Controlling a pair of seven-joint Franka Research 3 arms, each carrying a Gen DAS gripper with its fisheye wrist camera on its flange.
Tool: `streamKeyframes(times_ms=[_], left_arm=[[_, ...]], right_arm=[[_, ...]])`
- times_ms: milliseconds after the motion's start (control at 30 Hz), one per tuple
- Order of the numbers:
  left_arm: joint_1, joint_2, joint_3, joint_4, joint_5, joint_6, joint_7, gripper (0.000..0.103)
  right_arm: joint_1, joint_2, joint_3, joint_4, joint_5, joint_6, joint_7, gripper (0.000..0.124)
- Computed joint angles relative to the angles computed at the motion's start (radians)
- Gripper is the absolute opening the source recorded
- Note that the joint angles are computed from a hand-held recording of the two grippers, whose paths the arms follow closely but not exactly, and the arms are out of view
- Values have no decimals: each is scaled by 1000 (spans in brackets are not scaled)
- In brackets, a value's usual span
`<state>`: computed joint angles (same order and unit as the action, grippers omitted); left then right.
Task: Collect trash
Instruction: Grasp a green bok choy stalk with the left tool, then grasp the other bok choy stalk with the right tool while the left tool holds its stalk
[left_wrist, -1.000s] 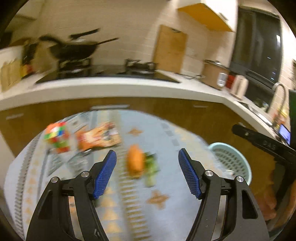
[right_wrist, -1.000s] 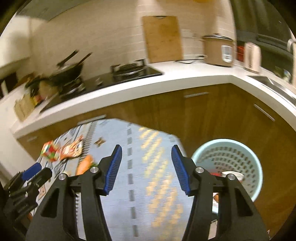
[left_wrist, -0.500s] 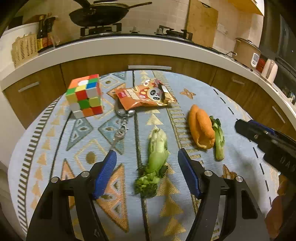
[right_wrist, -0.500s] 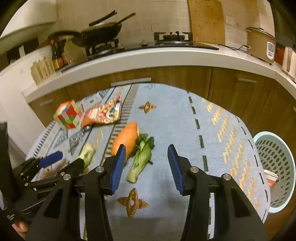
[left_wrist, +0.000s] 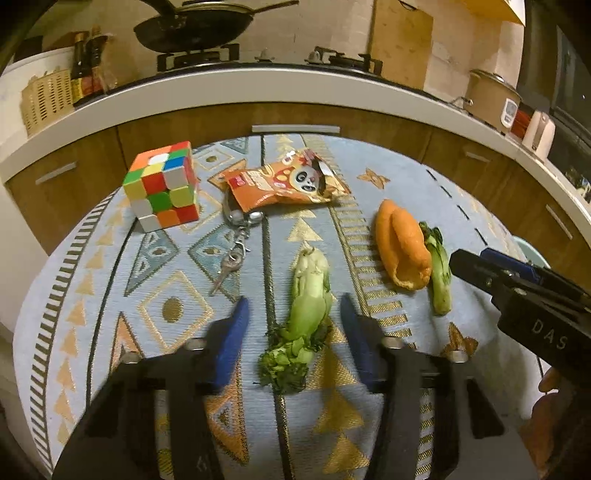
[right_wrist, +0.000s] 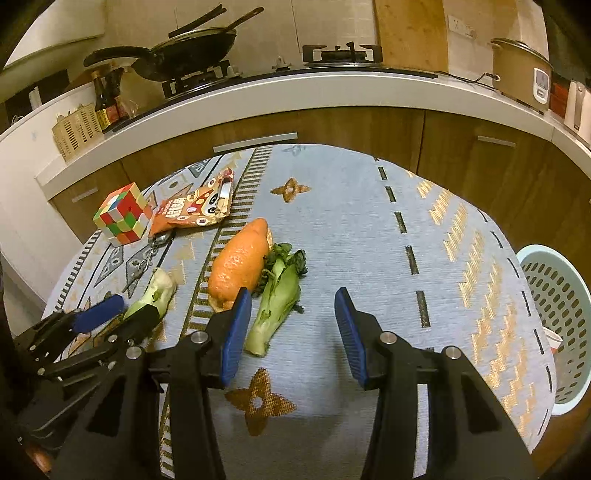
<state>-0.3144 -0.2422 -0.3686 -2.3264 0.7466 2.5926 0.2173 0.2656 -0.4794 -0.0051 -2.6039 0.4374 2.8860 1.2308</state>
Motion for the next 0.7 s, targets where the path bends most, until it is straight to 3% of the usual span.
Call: streamKeyframes(times_ms=[133, 267, 400, 500, 700], left_arm=[[3, -5, 9, -16, -8, 43, 2, 19], [18, -22, 7, -38, -4, 73, -31, 18], [24, -23, -1, -37, 0, 72, -33, 18], [24, -23, -3, -36, 2, 67, -36, 18], [34, -41, -12, -46, 30, 75, -72, 18]], right_arm=[[-24, 11, 24, 9, -36, -20, 25, 43], [-91, 36, 94, 29, -136, -53, 105, 43], [-94, 61, 100, 51, -190, -74, 140, 42], [-56, 52, 77, 41, -192, -66, 104, 23], [-63, 19, 84, 10, -216, -20, 122, 11]])
